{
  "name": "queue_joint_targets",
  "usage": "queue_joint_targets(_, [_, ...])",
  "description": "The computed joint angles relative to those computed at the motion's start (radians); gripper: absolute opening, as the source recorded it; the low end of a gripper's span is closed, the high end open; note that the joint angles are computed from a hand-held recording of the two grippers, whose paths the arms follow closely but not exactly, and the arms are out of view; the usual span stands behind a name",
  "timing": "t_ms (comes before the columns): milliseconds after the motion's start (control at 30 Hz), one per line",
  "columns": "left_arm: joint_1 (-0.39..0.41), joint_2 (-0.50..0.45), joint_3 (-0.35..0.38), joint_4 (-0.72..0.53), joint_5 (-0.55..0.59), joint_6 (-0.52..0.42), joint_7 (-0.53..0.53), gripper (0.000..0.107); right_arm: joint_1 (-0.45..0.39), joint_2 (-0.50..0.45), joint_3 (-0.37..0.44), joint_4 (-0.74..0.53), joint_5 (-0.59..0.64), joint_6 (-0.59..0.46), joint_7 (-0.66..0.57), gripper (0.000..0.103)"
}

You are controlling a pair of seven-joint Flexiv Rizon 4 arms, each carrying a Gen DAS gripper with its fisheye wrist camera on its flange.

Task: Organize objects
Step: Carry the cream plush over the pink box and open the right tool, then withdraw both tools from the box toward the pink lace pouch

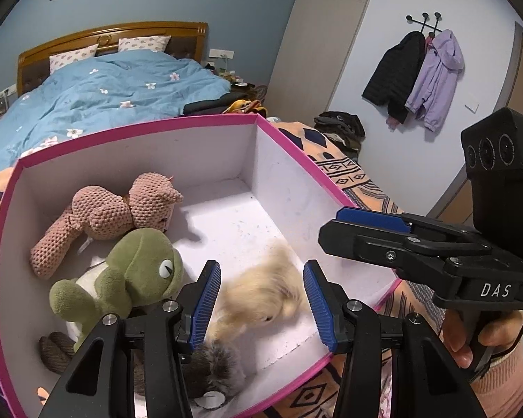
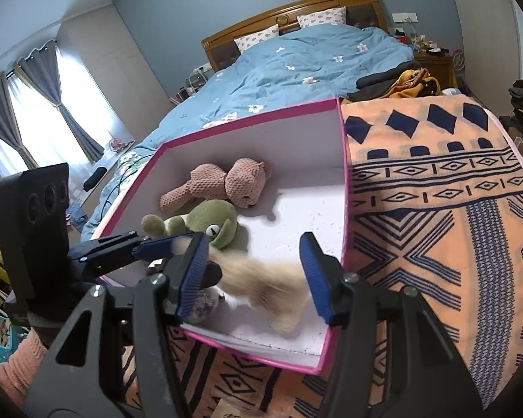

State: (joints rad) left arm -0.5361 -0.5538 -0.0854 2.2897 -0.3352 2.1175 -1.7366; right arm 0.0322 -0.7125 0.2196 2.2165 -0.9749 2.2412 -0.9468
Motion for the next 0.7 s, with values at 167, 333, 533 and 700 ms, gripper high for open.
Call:
queue_joint_targets(167, [-0.037,0.004,0.022,0.016,-0.029,0.035,0.008,0.058,0.007,0.008,-0.004,0.022,0.033,0.021,-0.025,0.056])
queue_joint_targets(333, [-0.108,0.016,0.041,0.048,-0.099,0.111,0.055,0.064,-0.010,0.024,-0.005,0.062,0.041,0.066,-0.042,0.057])
queue_joint_targets(533, [-0.177,0.039,0.022,0.101,-0.198,0.238,0.126,0.069,-0.046,0.059,-0.020,0.136,-0.010,0.164,-0.053,0.060])
queue_joint_targets(700, [-0.187,0.051,-0.022,0.140,-0.221,0.315,0.140,0.069,-0.065,0.099,-0.048,0.219,-0.051,0.258,-0.088,0.061])
